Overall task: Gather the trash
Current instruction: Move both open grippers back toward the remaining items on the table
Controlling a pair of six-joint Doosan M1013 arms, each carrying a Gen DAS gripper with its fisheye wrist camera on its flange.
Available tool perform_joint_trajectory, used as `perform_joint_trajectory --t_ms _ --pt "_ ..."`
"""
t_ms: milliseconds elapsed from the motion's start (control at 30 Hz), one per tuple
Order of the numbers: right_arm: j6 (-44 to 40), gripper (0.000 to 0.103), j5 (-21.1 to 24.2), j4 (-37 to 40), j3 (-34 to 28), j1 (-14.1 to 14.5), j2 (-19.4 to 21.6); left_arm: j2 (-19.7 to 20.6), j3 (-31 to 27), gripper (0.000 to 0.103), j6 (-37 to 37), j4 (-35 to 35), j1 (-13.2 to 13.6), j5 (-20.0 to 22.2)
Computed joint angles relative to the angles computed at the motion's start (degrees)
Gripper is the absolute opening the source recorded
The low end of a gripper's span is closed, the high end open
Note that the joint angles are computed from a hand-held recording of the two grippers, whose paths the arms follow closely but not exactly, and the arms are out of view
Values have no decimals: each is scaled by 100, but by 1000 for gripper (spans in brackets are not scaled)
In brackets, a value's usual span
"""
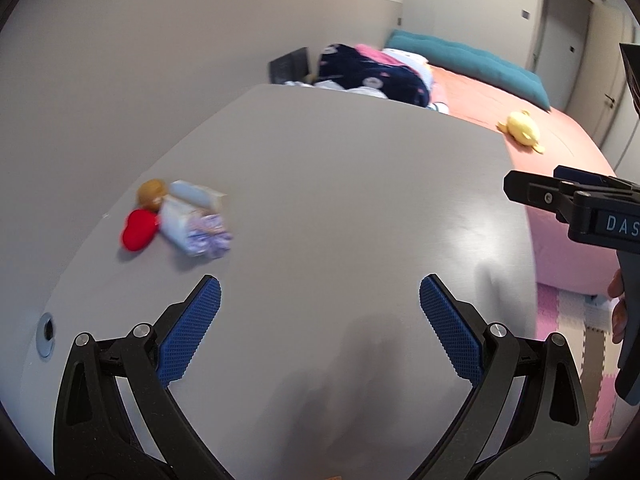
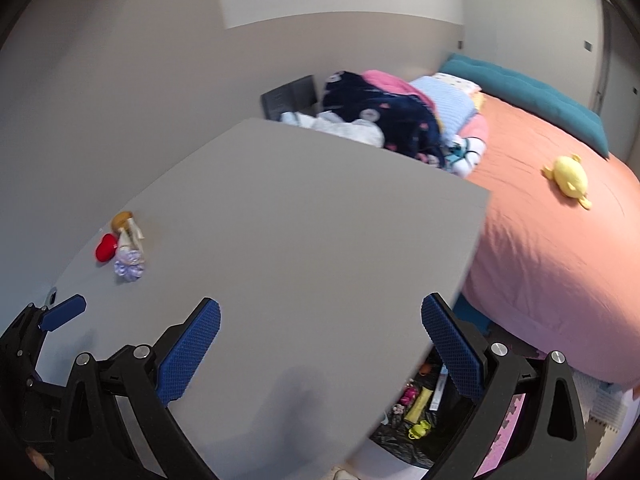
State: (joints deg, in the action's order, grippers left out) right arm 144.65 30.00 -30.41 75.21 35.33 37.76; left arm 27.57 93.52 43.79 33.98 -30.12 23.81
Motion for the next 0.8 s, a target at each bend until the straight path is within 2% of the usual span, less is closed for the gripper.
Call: perform_joint_trajectory --t_ms 333,567,600,667,767,800 --pt "-926 100 273 658 -850 227 484 -149 319 96 -400 168 369 -117" --pt "-1783 100 374 1569 -1452 312 847 -231 528 96 -669 366 647 -230" --pt "-1980 100 405 1805 -1575 319 917 -225 532 95 -699 397 673 -244" --pt "-2212 100 449 2124 -1746 328 1013 -229 573 83 -680 375 771 -307" --pt "-2658 100 564 2679 -2070 340 1194 -202 575 79 -451 89 916 -361" --pt "-2756 95 619 2776 -2182 349 1255 -188 574 79 -455 82 961 -370"
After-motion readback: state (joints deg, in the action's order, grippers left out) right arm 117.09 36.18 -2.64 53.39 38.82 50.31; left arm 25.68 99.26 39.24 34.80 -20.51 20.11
